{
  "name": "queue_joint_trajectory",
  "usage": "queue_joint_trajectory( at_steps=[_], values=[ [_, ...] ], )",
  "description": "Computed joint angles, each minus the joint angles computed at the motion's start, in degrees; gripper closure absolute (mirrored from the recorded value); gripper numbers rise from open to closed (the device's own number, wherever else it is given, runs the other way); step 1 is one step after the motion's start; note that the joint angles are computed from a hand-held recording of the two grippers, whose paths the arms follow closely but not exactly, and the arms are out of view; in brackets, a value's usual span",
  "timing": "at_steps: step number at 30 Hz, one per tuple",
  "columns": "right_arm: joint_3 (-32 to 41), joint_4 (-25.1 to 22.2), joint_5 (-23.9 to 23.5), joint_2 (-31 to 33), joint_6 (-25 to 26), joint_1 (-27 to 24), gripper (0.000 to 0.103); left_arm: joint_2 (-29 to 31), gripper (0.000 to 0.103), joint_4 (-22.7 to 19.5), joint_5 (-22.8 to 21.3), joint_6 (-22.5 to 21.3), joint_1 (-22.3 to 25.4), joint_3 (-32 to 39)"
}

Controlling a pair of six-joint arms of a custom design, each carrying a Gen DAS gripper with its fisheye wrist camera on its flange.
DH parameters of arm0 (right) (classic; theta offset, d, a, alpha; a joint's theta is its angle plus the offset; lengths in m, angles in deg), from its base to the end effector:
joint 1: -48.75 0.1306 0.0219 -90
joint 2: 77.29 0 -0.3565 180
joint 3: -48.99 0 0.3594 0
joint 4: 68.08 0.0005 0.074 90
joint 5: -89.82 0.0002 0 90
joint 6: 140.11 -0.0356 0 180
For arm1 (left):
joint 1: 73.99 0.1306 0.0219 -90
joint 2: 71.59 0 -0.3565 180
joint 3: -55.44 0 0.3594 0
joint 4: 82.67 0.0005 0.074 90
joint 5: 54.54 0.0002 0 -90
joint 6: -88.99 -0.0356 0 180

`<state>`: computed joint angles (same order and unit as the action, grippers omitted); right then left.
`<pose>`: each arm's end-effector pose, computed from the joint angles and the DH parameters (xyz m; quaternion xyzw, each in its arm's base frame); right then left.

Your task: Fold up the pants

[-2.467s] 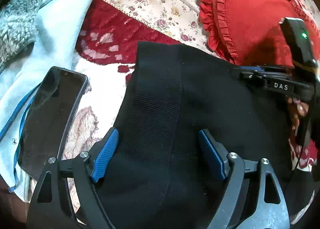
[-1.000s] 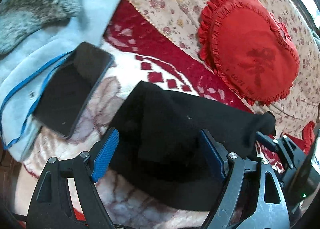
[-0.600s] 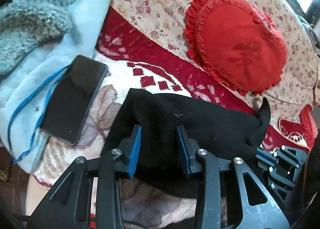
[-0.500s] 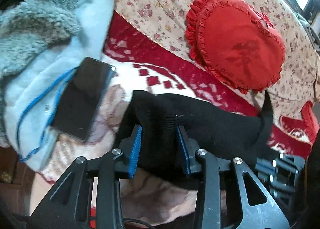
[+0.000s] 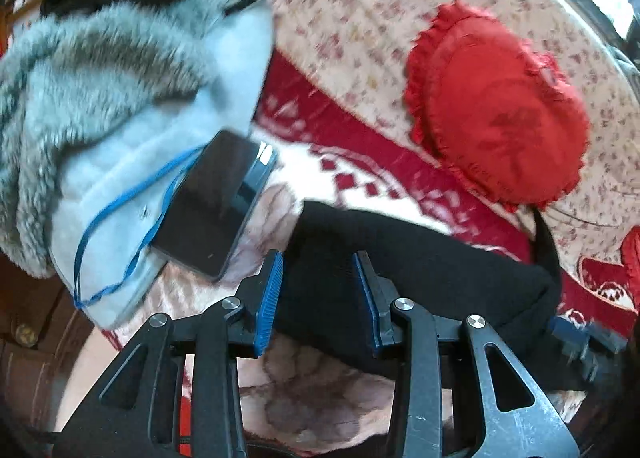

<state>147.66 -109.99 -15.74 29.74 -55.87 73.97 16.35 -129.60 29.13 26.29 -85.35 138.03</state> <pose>0.4946 0.2429 0.3358 -0.2028 0.9107 0.2126 0.2904 0.4259 -0.0821 0.3667 -0.1487 0.9333 -0.0575 0.3219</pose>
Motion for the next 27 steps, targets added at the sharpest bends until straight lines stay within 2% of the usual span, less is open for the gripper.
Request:
queue_joint_trajectory(
  at_steps=[2, 5, 7, 10, 11, 13, 16, 18, 19, 23, 27],
  values=[
    [0.8, 0.0, 4.0, -0.2, -2.8, -2.3, 0.076, 0.5, 0.058, 0.4, -0.3, -0.9, -1.7, 0.9],
    [6.6, -2.9, 9.9, 3.6, -6.6, -5.8, 0.071, 2.9, 0.056, 0.2, 0.0, -2.0, -3.6, 2.7],
    [11.8, -7.1, 13.2, 7.3, -8.9, -7.5, 0.07, 5.5, 0.056, -1.0, 0.4, -3.0, -5.1, 4.3],
    [24.4, -16.1, 15.0, 16.2, -11.8, -9.7, 0.069, 8.3, 0.056, -2.0, 0.8, -4.2, -6.8, 5.8],
    [27.6, -18.4, 15.6, 18.4, -11.9, -10.0, 0.068, 9.2, 0.056, -2.4, 0.8, -4.5, -7.3, 6.4],
    [37.8, -25.8, 17.1, 25.4, -11.8, -10.7, 0.068, 11.2, 0.056, -3.3, -0.4, -5.4, -8.6, 7.7],
    [47.3, -32.4, 18.3, 32.4, -11.3, -11.4, 0.068, 12.5, 0.056, -4.1, -1.3, -6.5, -9.4, 8.8],
    [45.8, -30.8, 15.9, 32.3, -12.6, -12.4, 0.083, 12.4, 0.056, -4.1, -1.1, -6.7, -9.2, 8.7],
    [41.5, -27.9, 13.2, 29.9, -13.3, -13.2, 0.096, 12.2, 0.056, -4.0, -0.6, -6.5, -9.0, 8.5],
    [19.0, -14.4, 11.1, 13.6, -10.7, -14.7, 0.098, 12.2, 0.056, -4.2, 0.3, -5.9, -8.7, 8.5],
    [1.1, -7.0, 7.5, -2.6, -11.2, -17.6, 0.099, 11.4, 0.056, -4.3, 1.1, -5.2, -8.9, 8.3]
  ],
)
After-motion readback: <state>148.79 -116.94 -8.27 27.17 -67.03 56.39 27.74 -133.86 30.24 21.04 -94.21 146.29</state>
